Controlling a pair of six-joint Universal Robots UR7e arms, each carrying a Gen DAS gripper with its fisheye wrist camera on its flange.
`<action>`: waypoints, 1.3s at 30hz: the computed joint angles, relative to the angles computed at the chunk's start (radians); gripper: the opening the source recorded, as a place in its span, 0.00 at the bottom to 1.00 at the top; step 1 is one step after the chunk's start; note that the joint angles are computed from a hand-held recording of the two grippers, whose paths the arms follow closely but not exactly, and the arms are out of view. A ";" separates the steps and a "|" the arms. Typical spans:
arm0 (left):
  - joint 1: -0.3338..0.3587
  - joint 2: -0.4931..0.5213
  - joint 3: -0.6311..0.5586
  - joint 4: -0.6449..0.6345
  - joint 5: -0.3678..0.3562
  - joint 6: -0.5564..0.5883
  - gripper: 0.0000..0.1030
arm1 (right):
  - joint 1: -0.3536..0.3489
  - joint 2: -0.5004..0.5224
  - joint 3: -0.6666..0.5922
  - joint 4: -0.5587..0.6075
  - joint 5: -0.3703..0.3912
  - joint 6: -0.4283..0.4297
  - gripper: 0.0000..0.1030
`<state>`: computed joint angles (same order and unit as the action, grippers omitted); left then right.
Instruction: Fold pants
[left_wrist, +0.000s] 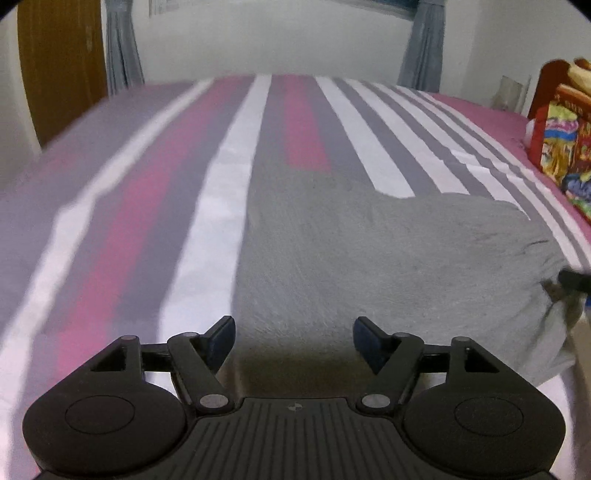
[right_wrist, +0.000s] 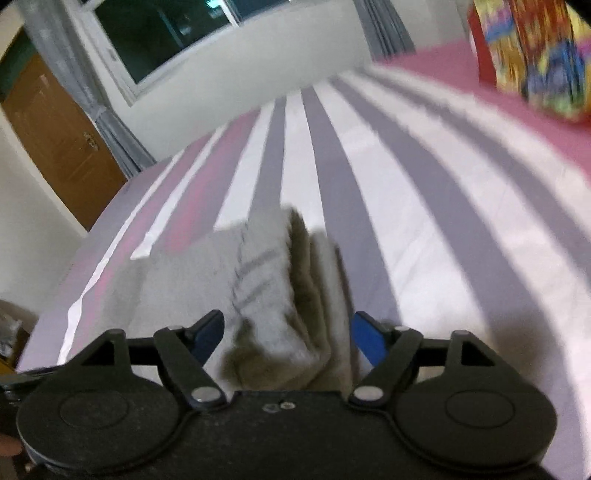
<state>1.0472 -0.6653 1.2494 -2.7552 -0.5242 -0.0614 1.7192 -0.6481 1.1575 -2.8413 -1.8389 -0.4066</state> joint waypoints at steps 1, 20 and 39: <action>-0.009 -0.006 0.011 -0.019 0.012 0.015 0.69 | 0.010 -0.004 0.012 -0.033 -0.003 -0.036 0.71; -0.038 0.023 0.052 -0.010 -0.009 0.015 0.77 | 0.026 0.089 0.013 -0.142 -0.165 -0.309 0.46; -0.027 -0.086 0.160 -0.035 -0.218 -0.161 1.00 | 0.045 0.061 0.048 -0.133 -0.171 -0.269 0.53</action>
<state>1.0201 -0.7513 1.4095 -2.7904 -0.7425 -0.2226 1.7640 -0.5876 1.2060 -2.9746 -2.0102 -0.6753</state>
